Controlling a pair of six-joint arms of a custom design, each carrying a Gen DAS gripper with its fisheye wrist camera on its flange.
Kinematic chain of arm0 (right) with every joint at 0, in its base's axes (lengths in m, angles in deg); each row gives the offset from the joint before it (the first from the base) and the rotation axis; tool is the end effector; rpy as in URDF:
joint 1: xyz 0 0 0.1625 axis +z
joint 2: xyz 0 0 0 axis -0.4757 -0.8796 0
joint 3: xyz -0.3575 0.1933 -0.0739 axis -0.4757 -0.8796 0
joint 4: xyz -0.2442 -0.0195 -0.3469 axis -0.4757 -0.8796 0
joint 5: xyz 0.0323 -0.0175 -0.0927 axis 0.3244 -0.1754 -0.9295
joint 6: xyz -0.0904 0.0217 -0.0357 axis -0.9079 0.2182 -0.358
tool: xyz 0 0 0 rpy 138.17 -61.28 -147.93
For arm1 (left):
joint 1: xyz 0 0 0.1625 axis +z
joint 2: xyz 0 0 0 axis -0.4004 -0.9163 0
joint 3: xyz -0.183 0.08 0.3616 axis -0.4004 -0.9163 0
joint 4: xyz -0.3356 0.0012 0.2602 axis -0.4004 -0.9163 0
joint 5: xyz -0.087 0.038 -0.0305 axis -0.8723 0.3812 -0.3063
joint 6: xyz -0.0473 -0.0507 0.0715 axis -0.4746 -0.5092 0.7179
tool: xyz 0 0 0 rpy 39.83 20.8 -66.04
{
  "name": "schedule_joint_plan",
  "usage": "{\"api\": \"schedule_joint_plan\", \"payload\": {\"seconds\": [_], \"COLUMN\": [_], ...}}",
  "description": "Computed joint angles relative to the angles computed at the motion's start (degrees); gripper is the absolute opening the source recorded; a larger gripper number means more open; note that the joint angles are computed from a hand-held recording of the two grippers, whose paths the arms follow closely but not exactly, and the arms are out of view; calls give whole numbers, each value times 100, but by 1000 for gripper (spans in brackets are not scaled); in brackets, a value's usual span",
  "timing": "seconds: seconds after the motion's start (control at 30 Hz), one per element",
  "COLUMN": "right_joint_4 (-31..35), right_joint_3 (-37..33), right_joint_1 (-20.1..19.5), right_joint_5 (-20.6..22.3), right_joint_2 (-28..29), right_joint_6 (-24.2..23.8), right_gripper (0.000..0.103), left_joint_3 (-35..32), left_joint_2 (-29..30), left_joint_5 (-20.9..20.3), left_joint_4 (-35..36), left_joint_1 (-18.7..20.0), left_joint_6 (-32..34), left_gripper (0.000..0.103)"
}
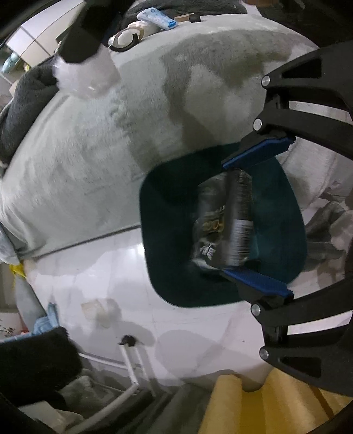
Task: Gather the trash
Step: 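Carry the snack bag and bubble-wrap roll over the teal wastebasket with both tools, then open the left tool and right tool to drop both items into the wastebasket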
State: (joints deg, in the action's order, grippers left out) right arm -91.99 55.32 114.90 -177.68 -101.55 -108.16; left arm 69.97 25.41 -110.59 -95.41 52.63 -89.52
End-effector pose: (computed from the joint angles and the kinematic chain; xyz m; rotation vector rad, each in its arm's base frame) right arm 0.0816 -0.5225 0.4413 0.8774 -2.5904 0.4810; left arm -0.4667 -0.4655 -0.0415 0.2094 2.5961 -0.3493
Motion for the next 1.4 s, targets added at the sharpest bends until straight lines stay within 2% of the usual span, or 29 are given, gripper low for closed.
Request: {"api": "schedule_joint_plan", "payload": {"seconds": [0.27, 0.6, 0.77, 1.0, 1.07, 1.23, 1.4], "right_joint_4": [25, -227, -269, -224, -241, -281, -309], "right_joint_3": [121, 458, 490, 542, 564, 665, 744], "right_joint_1": [-31, -238, -238, -265, -260, -270, -248], "right_joint_5": [-258, -788, -798, -860, -904, -910, -762], "right_joint_2": [187, 396, 436, 462, 466, 398, 166], "right_joint_6": [28, -205, -236, -222, -231, -331, -490], "right_gripper": [61, 61, 61, 61, 65, 81, 90], "left_joint_3": [326, 539, 501, 516, 522, 477, 354], "left_joint_2": [-329, -669, -747, -746, -747, -763, -651], "left_joint_5": [68, 1327, 2071, 2381, 2569, 3044, 2997], "left_joint_4": [-90, 103, 547, 249, 59, -22, -567], "left_joint_1": [-36, -329, -504, -585, -647, -776, -811], "left_joint_6": [-226, -494, -766, -432, -314, -373, 145], "left_gripper": [90, 92, 93, 93, 94, 98, 98]}}
